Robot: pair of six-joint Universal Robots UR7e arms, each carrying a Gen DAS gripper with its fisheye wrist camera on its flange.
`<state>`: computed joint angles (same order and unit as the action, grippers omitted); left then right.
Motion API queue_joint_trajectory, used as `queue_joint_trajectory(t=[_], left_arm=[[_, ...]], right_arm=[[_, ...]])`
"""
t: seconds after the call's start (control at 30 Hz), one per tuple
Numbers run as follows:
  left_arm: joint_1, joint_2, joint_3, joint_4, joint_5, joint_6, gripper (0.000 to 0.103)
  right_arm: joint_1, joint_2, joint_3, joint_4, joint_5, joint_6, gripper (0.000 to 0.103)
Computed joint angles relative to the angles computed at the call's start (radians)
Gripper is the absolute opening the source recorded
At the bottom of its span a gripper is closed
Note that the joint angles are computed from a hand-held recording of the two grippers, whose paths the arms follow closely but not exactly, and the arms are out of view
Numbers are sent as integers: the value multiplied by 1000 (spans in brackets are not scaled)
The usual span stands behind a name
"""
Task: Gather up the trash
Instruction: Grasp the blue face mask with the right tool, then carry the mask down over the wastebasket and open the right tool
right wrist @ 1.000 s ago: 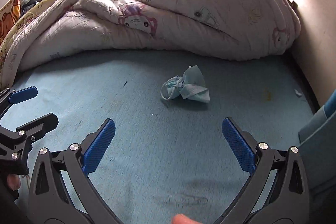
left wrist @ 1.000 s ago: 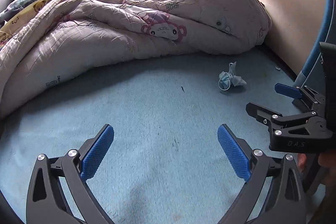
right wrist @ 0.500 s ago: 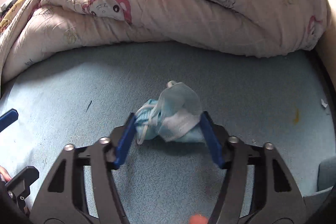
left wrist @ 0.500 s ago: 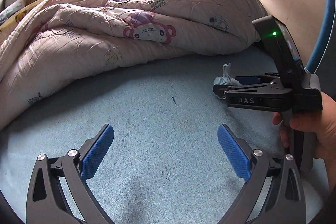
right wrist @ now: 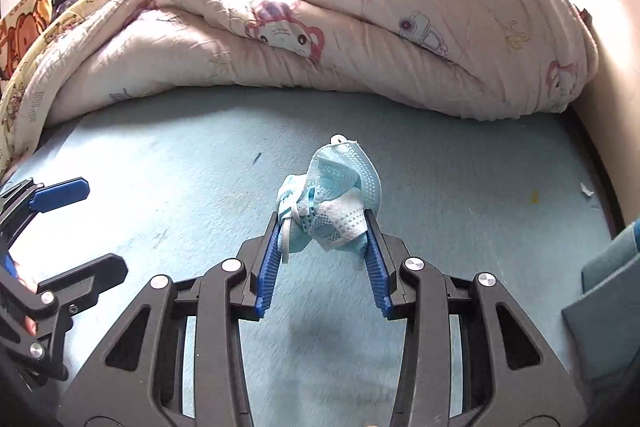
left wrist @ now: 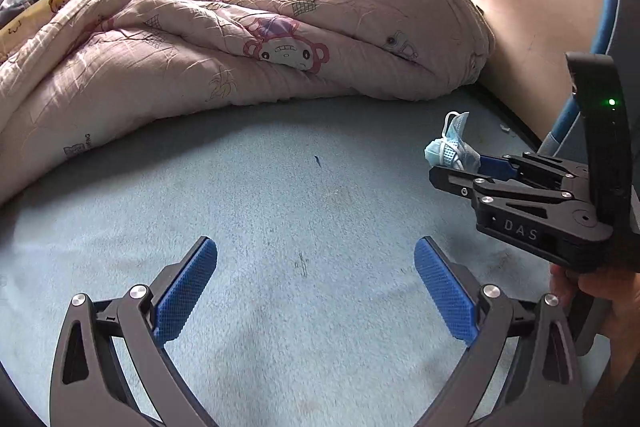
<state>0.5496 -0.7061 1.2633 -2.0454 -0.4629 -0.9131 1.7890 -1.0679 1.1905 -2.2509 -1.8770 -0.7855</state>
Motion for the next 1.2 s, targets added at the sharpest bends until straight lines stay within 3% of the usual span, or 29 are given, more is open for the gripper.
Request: queue_joint_trajectory(t=[0.13, 0.27, 0.43, 0.63, 0.93, 1.2], left_arm=[[-64, -54, 82, 62, -2, -107, 97], [-141, -98, 143, 218, -5, -275, 97], [-249, -137, 199, 451, -61, -496, 97], [-382, -160, 268, 602, -146, -679, 97], [-537, -137, 399, 541, -278, -797, 97], [-586, -71, 552, 296, -377, -836, 97]], right_arm=[[17, -150, 171, -15, 27, -18, 37], [33, -299, 339, -16, 38, -24, 37], [37, -466, 487, 21, 56, -40, 37], [12, -668, 622, 111, 108, -59, 37], [-77, -956, 803, 257, 138, -169, 37], [-276, -1175, 975, 342, 171, -328, 37]])
